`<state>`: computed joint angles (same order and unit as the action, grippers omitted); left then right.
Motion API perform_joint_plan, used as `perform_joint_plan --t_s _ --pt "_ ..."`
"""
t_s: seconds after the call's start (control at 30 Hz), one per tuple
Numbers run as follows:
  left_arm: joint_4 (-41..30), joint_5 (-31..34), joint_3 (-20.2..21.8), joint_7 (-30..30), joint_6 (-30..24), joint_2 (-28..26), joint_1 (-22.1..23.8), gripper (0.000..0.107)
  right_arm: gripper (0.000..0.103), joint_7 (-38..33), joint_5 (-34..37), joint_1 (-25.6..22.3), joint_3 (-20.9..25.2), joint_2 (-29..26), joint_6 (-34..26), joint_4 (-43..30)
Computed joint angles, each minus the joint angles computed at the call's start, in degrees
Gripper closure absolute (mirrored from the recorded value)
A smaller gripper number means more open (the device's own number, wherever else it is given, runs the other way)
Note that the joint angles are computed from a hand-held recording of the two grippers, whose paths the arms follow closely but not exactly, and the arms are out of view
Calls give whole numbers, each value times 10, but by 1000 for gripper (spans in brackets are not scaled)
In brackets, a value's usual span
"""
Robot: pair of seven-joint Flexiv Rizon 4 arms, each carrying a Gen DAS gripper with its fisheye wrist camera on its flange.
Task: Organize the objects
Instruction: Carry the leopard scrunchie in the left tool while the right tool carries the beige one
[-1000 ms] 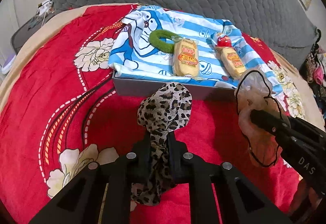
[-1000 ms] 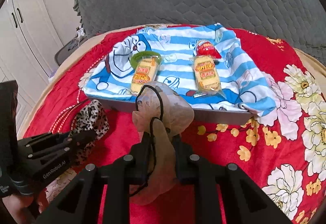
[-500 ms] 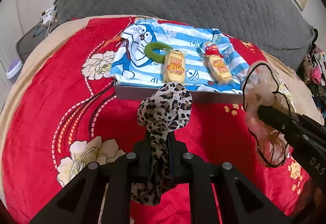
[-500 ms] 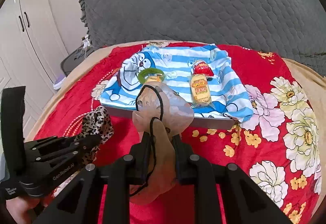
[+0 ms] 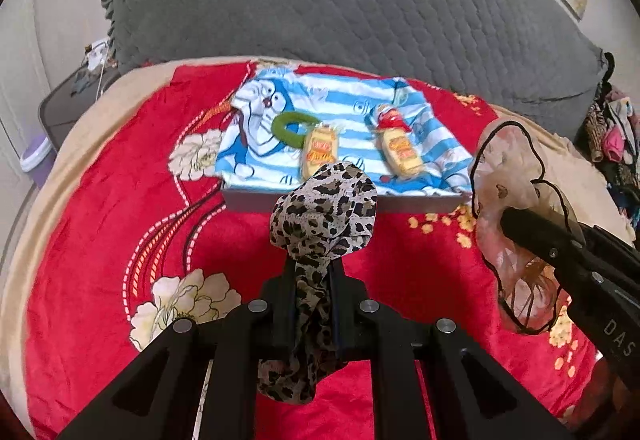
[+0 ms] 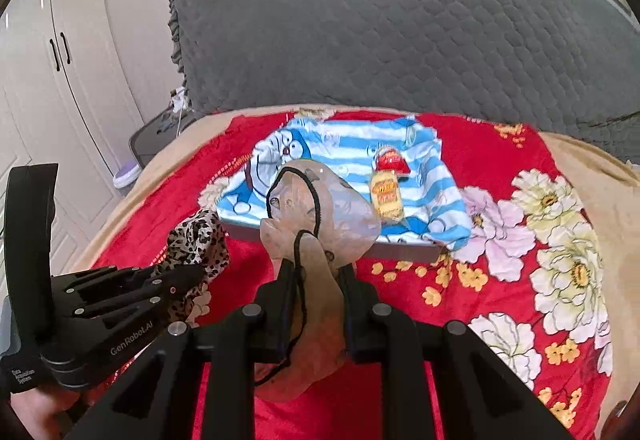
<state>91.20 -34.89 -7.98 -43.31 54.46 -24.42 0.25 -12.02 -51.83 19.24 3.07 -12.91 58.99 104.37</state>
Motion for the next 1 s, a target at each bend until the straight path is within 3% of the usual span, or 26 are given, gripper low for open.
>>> perform_joint_plan --t_s 0.2,0.47,0.67,1.0 --pt "1 -12 -4 3 14 17 -3 93 82 13 -32 1 1 17 -2 -3" --pt "-52 3 -6 -20 1 1 -15 93 82 6 -47 -8 2 21 -5 -29" --pt "-110 26 -8 -42 -17 -31 -24 93 82 -15 -46 -17 -6 14 -5 -55" --pt "-257 89 -5 -113 -63 -127 -46 93 82 -68 -10 -28 -30 -33 11 -109"
